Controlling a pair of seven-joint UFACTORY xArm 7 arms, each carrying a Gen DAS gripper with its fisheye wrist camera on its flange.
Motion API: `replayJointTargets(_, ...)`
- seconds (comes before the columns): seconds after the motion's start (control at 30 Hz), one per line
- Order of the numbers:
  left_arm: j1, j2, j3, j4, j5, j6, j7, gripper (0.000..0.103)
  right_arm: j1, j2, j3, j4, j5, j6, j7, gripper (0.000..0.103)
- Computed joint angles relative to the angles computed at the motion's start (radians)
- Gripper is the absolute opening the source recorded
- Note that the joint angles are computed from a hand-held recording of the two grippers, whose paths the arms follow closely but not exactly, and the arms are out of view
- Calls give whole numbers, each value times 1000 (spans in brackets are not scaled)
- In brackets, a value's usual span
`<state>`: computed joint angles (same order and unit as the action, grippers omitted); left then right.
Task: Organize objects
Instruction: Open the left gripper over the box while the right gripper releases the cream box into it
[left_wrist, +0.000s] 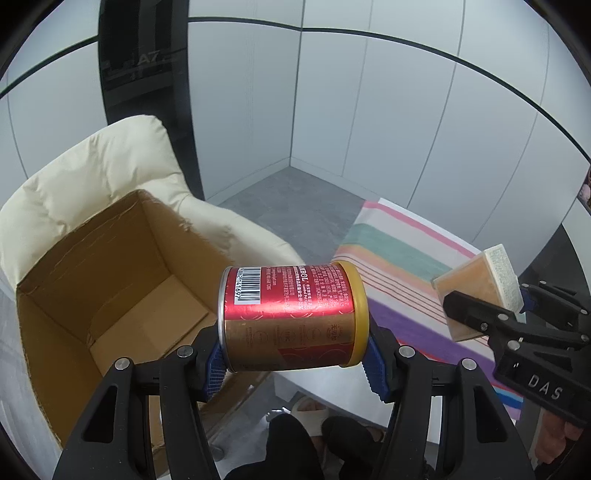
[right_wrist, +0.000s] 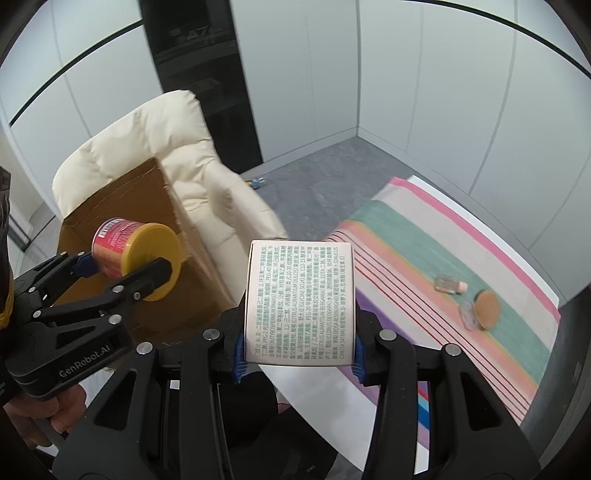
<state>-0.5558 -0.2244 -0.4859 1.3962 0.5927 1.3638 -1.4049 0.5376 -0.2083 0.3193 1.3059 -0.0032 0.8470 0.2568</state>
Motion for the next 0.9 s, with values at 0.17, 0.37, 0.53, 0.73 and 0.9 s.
replayJointTargets(0.17, 9, -49, 0, -39, -15, 13, 3, 62, 20, 37, 19, 40, -10, 3, 1, 44)
replayJointTargets(0.37, 33, -114, -8, -90, -51, 23, 14, 62, 52, 101, 35, 104, -38, -5, 24, 44)
replayJointTargets(0.53, 73, -177, -28, -127, -81, 43, 31, 62, 88, 153, 40, 154, -64, -15, 39, 44)
replayJointTargets(0.73, 114, -266, -35, -190, -150, 43, 50, 62, 136, 224, 41, 224, -93, -18, 53, 44)
replayJointTargets(0.9, 153, -332, -48, -228, -197, 63, 71, 62, 183, 291, 37, 293, -116, -8, 63, 44)
